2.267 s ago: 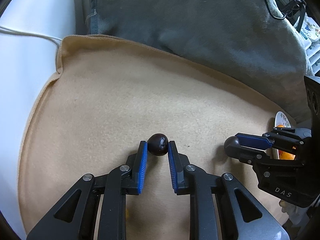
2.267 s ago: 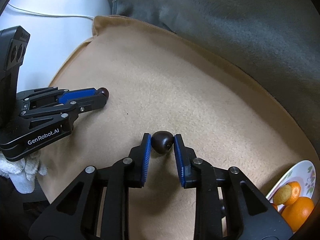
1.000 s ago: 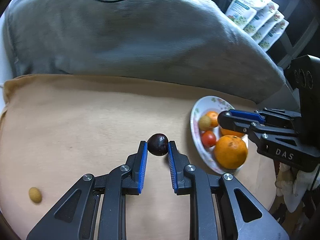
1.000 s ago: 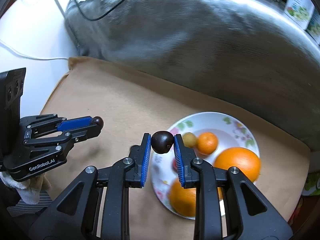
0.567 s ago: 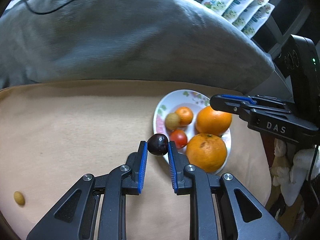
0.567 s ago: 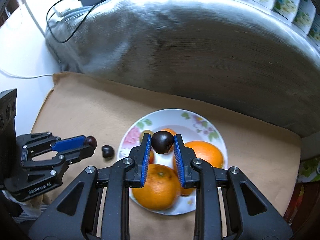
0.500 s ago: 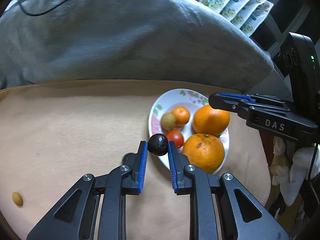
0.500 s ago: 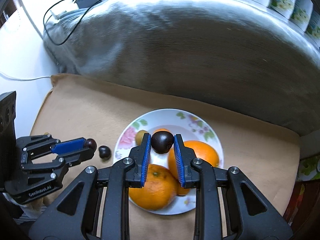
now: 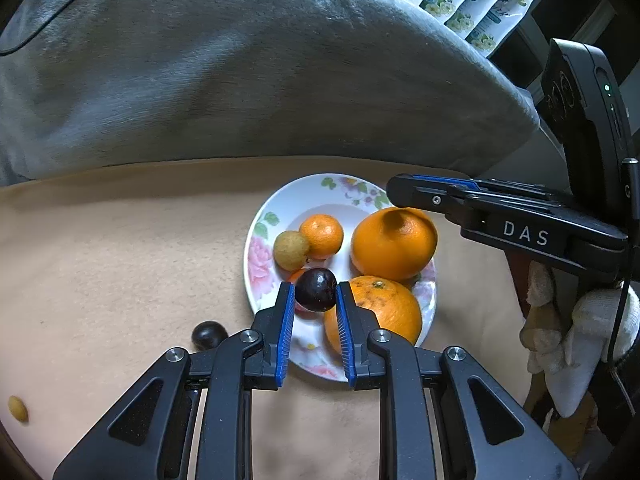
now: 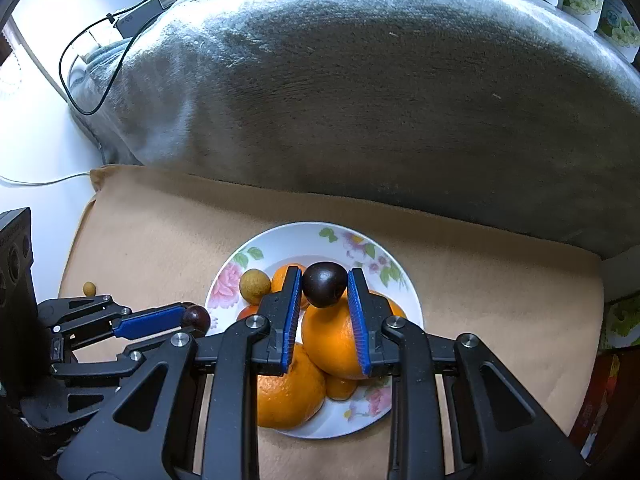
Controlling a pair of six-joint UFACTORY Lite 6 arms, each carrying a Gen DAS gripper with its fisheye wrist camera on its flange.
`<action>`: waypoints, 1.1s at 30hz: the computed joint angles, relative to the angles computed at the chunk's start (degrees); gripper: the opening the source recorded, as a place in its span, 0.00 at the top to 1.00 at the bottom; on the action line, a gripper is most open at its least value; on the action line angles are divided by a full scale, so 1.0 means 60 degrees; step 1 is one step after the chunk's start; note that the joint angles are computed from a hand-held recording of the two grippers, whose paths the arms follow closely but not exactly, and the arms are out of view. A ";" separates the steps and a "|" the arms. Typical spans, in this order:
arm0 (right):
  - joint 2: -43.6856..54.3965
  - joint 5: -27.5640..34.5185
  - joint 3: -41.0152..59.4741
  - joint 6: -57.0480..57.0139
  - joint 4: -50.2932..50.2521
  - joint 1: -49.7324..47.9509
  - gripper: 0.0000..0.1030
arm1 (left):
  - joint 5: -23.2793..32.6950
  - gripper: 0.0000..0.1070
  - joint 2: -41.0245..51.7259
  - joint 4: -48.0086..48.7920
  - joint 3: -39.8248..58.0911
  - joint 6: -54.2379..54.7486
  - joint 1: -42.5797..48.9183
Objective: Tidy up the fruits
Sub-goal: 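Carry both dark berries over the plate and open both grippers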
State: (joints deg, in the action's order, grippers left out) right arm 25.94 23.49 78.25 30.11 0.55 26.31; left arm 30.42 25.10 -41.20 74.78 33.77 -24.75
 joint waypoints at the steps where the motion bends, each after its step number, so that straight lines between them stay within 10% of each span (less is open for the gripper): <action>1: 0.0031 -0.0002 0.0037 -0.0043 0.0062 -0.0016 0.76 | 0.0013 0.82 0.0041 0.0031 0.0055 -0.0029 -0.0025; 6: -0.0040 -0.0090 -0.0088 -0.0188 0.0245 -0.0089 0.71 | 0.0047 0.82 0.0200 0.0103 0.0251 -0.0121 -0.0129; 9: -0.0200 -0.0237 -0.0257 -0.0074 0.0134 -0.0115 0.42 | 0.0085 0.77 0.0334 0.0162 0.0428 -0.0256 -0.0184; 18: -0.0488 -0.0579 -0.0563 0.0005 0.0324 -0.0282 0.24 | 0.0146 0.44 0.0354 -0.0041 0.0536 -0.0173 -0.0202; 33: -0.0563 -0.0513 -0.0476 0.0720 -0.0204 0.0016 0.24 | -0.0199 0.38 -0.0447 0.0974 -0.0071 -0.0995 -0.0364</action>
